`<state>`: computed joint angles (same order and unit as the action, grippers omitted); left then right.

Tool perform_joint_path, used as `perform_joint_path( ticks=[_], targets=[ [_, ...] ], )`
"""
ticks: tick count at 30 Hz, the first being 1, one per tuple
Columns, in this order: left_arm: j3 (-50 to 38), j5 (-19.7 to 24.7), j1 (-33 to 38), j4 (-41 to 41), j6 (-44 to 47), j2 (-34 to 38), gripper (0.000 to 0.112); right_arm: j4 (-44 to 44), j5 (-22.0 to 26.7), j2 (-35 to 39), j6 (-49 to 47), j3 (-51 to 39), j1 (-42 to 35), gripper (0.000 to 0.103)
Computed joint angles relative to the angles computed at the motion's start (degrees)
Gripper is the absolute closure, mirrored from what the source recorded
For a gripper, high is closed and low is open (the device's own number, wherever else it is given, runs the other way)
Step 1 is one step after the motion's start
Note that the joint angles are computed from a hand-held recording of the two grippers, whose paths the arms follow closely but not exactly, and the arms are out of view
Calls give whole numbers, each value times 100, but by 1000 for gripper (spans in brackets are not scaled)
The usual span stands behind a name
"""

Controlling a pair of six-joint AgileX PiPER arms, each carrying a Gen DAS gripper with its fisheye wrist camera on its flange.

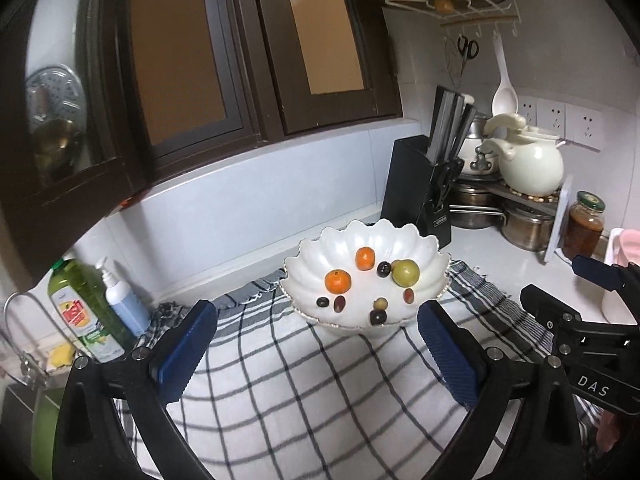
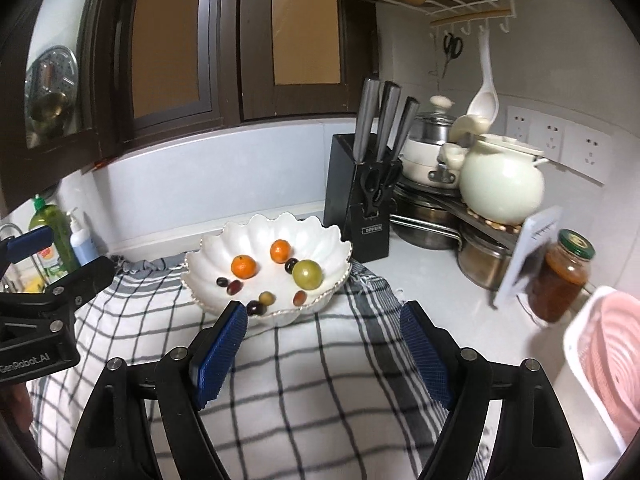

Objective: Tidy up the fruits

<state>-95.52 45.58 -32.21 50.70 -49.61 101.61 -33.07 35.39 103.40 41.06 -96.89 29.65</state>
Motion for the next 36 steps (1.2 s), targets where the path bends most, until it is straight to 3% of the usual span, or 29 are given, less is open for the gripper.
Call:
perform_joint_path(
  ticks=[8, 15, 22, 29, 36],
  targets=[
    [1234, 286, -582, 884, -942, -977, 9, -1384, 117, -970, 1485, 1170, 575, 18],
    [2061, 528, -981, 1177, -1497, -1711, 9, -2219, 615, -1594, 2289, 1814, 1190, 18],
    [2668, 596, -1283, 1201, -1893, -2256, 9, -2571, 1043, -2004, 2635, 2185, 1767, 18],
    [2957, 943, -1695, 1305, -2137, -2587, 9, -2828, 1479, -2327, 2867, 2424, 2299, 14],
    [3141, 1319, -2154, 1401, -2384, -2881, 9, -2821, 1621, -2586, 2953, 2599, 2538, 14]
  ],
)
